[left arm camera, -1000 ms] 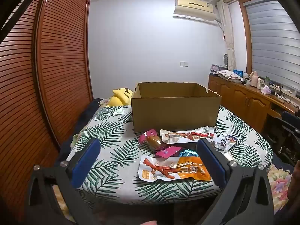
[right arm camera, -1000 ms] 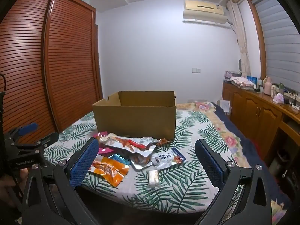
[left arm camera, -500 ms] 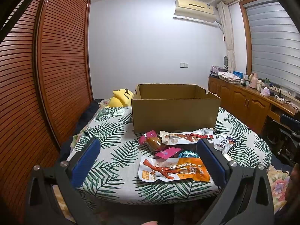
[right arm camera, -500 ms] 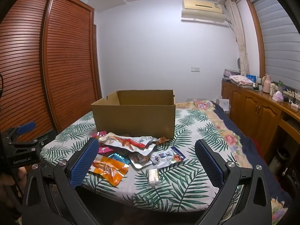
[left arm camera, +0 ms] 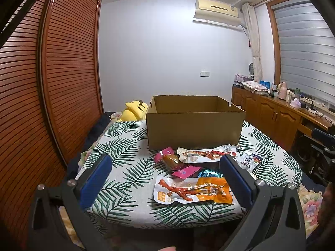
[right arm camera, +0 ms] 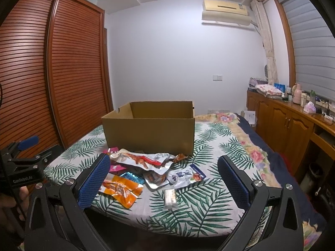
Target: Organize snacks
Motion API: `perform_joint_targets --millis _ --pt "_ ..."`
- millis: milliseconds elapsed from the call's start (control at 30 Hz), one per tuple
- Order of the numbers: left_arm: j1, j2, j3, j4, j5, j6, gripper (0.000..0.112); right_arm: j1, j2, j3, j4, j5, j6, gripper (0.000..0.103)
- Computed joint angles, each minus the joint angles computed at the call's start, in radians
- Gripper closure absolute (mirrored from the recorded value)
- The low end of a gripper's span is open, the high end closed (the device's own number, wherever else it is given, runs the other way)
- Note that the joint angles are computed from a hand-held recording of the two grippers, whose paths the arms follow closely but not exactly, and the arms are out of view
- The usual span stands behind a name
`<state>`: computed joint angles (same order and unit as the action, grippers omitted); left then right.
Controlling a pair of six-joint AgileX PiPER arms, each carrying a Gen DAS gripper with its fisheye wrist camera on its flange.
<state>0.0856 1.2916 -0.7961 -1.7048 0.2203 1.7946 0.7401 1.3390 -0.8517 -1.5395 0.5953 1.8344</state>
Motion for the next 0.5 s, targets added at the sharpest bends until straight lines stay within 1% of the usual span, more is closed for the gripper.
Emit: perform_joint_targets --millis 233,333,433,500 --pt "-0.004 -0.004 -0.005 0.028 -0.004 -0.032 0.009 0.003 -0.003 0.003 -0.003 0.006 0.001 0.0" --pt "-0.004 -0.005 -0.001 0.008 -0.003 -0.01 0.009 0.004 -0.003 0.003 -0.005 0.007 0.003 0.0" --pt "-0.007 -0.006 -0.004 0.029 -0.004 -0.033 0.009 0.001 -0.005 0.003 -0.002 0.003 -0.001 0.0" --pt "-0.006 -0.007 -0.001 0.014 -0.001 -0.017 0.009 0.004 -0.004 0.003 -0.004 0.007 0.003 0.0"
